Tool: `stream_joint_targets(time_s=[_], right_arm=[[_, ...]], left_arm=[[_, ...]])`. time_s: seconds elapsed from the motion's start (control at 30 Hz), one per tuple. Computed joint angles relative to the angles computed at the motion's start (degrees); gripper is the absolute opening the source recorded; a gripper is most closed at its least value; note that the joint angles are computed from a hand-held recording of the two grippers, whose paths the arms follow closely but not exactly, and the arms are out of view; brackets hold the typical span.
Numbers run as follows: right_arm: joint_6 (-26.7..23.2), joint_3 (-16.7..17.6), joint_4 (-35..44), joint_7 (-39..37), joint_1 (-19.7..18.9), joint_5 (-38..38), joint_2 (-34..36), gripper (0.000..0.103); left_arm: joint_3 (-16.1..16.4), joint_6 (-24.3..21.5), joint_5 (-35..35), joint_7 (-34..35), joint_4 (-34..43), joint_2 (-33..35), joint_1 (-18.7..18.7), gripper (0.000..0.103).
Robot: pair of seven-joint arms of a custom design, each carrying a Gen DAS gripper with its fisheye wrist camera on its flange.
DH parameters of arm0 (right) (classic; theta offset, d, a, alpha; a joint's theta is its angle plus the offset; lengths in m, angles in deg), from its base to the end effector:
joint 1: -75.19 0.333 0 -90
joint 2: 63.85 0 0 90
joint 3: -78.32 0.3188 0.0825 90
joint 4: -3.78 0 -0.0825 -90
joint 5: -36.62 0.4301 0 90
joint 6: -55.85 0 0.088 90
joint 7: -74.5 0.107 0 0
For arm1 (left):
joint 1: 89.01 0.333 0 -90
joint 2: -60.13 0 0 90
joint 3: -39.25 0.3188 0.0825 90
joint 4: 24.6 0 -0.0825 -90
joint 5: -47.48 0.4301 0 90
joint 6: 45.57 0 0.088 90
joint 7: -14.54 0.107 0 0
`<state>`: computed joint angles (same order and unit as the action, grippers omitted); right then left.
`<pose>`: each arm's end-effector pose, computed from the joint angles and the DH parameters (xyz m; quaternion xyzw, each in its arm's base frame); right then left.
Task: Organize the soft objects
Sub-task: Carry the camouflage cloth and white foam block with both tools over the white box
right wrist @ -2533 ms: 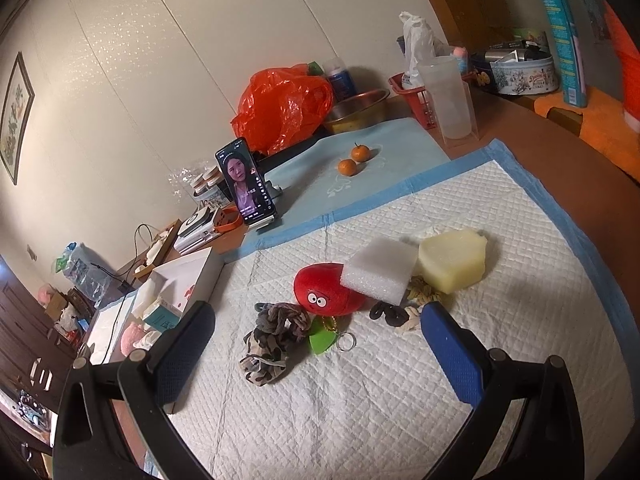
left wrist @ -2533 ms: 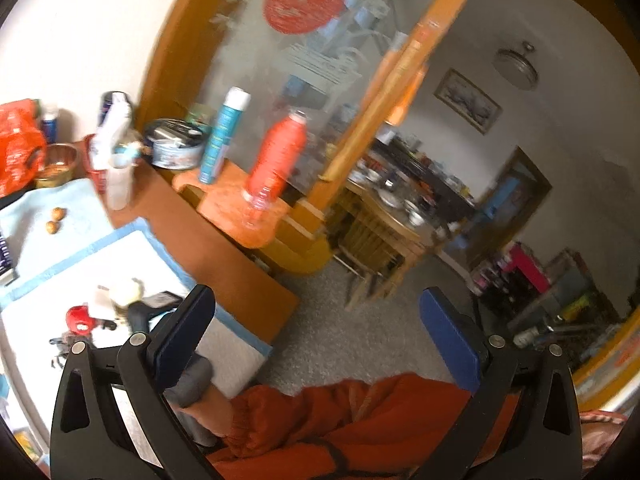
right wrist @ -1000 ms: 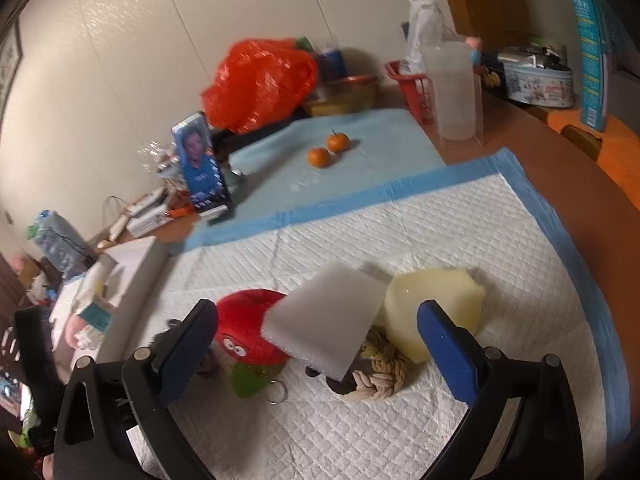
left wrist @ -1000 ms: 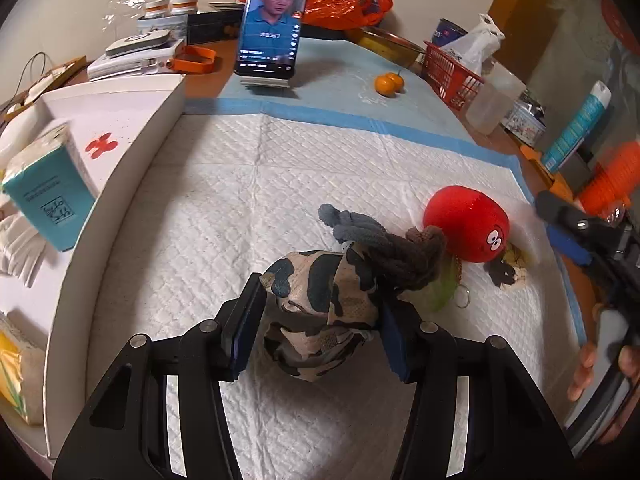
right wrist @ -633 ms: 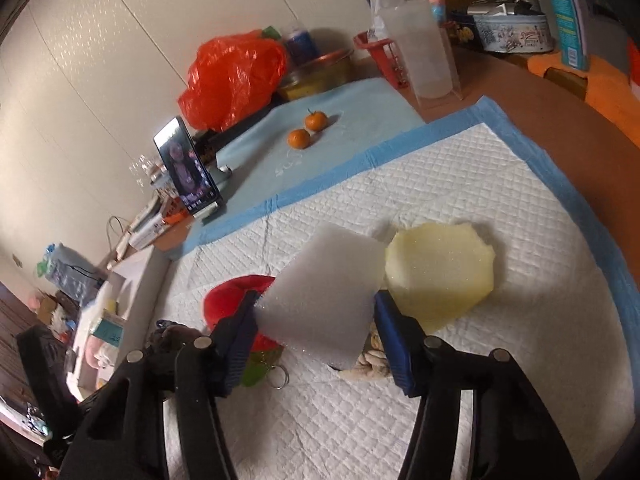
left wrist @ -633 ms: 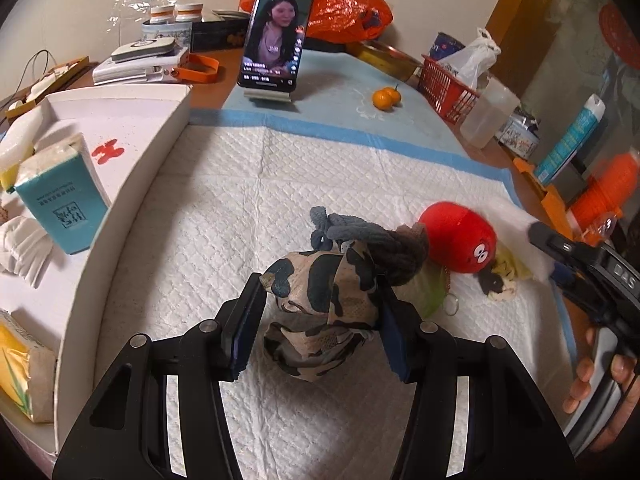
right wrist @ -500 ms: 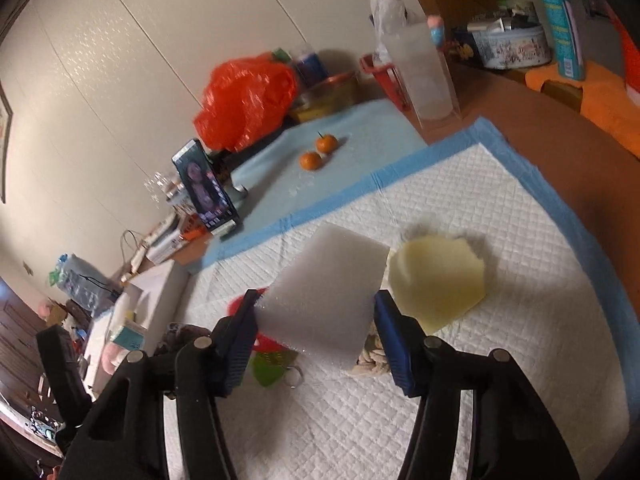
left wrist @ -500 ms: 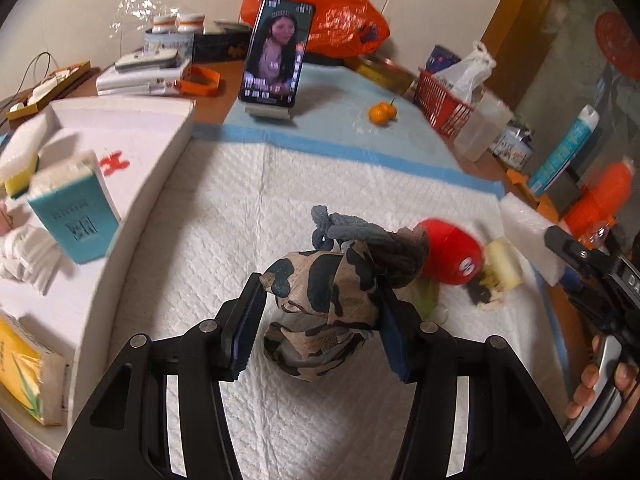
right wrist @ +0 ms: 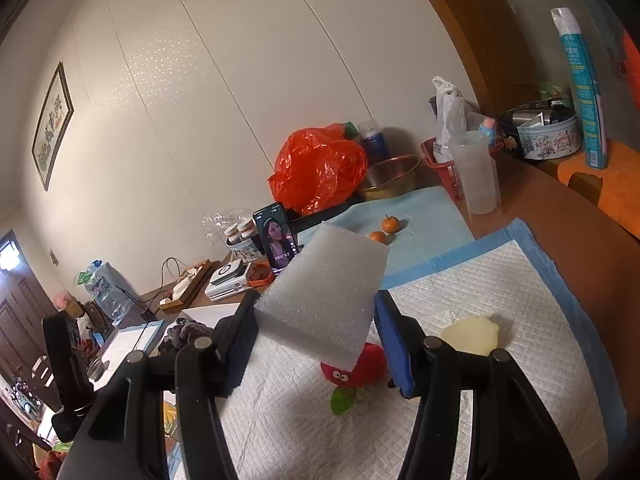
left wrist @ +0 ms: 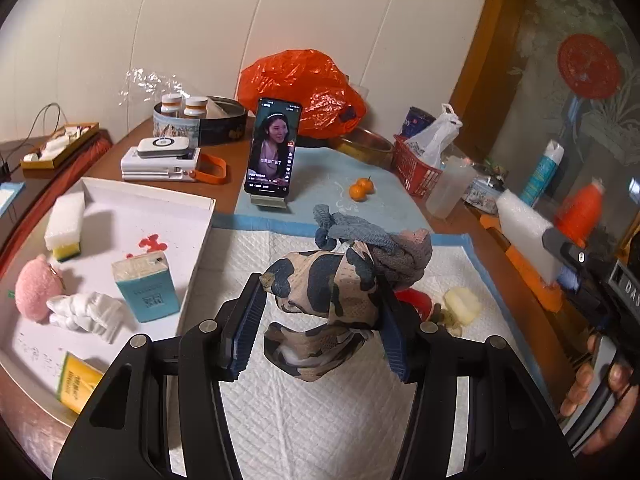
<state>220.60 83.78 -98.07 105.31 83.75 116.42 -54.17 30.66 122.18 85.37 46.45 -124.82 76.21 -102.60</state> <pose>0.6803 0.1083 0.5149 -0.6045 0.5752 -0.1493 0.5305 0.6580 -0.2986 0.4937 -0.6513 0.6071 -0.3994 0.2184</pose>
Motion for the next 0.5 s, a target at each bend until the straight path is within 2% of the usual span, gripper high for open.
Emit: stream_joint_targets(time_s=[0.03, 0.07, 0.13, 0.17, 0.23, 0.33, 0.37, 0.4, 0.47, 0.5], right_arm=[[0.0, 0.0, 0.1, 0.2, 0.1, 0.0, 0.1, 0.057], [0.2, 0.0, 0.1, 0.2, 0.1, 0.1, 0.2, 0.057], [0.2, 0.0, 0.1, 1.3, 0.1, -0.4, 0.3, 0.057], [-0.3, 0.0, -0.1, 1.7, 0.0, -0.3, 0.3, 0.057], [-0.3, 0.0, -0.4, 1.8, -0.1, -0.2, 0.0, 0.057], [1.0, 0.1, -1.5, -1.2, 0.0, 2.1, -1.1, 0.057], [1.1, 0.0, -1.7, -1.3, 0.1, 2.4, -1.3, 0.057], [1.0, -0.2, -1.9, -1.1, 0.2, 2.4, -1.4, 0.057], [1.0, -0.4, -2.2, -0.9, 0.3, 2.5, -1.7, 0.057], [0.9, -0.4, -2.4, -1.2, 0.3, 2.9, -1.8, 0.057]], left_arm=[[-3.0, -3.7, -2.3, 6.3, 1.5, 1.5, 1.7, 0.054], [-4.2, -10.6, -5.1, 13.1, 4.2, 3.2, 1.6, 0.054], [-3.4, -20.1, -4.6, 17.0, 8.4, 6.5, -0.8, 0.054], [-3.6, -21.0, -6.3, 17.9, 8.2, 6.7, -0.6, 0.054], [-4.6, -18.5, -11.1, 19.4, 6.0, 6.1, 0.8, 0.054], [-2.3, -18.6, -7.2, 18.1, 5.3, 4.7, -1.2, 0.054], [-2.9, -17.9, -8.5, 18.9, 4.8, 4.3, -0.6, 0.054], [-5.1, -15.4, -13.4, 22.4, 3.9, 4.0, 1.9, 0.054], [-12.4, -7.3, -29.2, 33.4, 0.6, 3.3, 9.1, 0.054], [-13.5, -5.8, -33.0, 35.8, -0.4, 2.6, 10.2, 0.054]])
